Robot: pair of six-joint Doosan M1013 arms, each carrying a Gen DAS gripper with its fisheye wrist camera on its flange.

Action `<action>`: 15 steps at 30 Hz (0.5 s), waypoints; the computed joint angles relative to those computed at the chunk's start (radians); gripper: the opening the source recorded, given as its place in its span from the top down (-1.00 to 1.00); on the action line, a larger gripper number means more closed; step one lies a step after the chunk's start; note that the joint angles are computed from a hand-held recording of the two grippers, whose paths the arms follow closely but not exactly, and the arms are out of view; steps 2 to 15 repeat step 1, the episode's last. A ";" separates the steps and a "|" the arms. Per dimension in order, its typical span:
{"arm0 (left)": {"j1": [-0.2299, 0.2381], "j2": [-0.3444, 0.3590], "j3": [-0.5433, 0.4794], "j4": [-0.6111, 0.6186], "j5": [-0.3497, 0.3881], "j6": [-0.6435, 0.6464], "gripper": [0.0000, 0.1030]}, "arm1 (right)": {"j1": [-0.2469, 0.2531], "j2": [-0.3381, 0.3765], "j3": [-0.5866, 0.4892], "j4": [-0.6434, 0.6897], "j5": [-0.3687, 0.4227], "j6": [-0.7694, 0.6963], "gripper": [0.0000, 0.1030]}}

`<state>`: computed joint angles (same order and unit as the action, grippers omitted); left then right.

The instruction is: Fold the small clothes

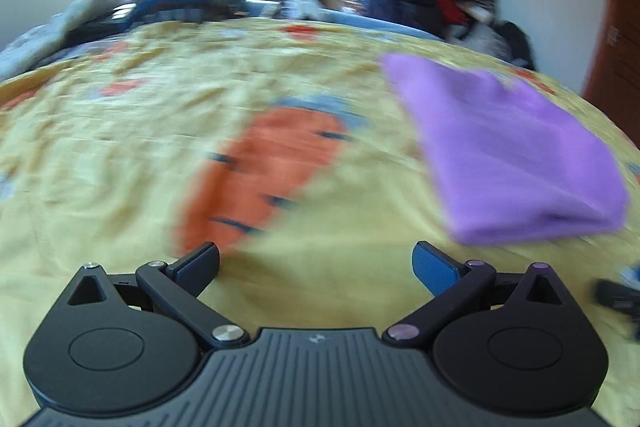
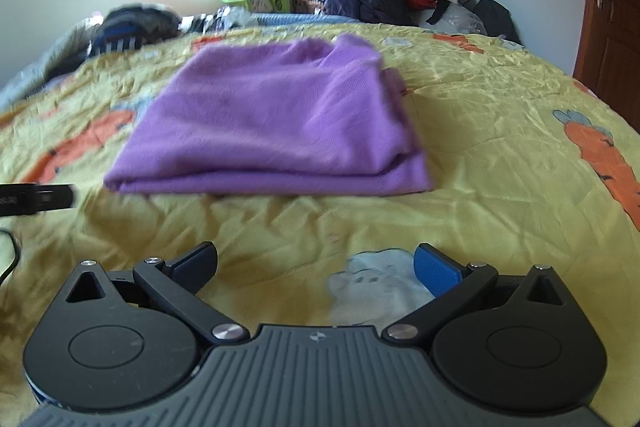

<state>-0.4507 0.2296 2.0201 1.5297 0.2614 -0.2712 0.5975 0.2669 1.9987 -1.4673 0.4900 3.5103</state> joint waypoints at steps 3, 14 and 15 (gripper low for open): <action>0.023 -0.003 0.001 -0.001 0.006 -0.002 -1.00 | -0.006 -0.011 0.011 -0.027 0.019 0.039 -1.00; 0.023 -0.003 0.001 -0.001 0.006 -0.002 -1.00 | -0.006 -0.011 0.011 -0.027 0.019 0.039 -1.00; 0.023 -0.003 0.001 -0.001 0.006 -0.002 -1.00 | -0.006 -0.011 0.011 -0.027 0.019 0.039 -1.00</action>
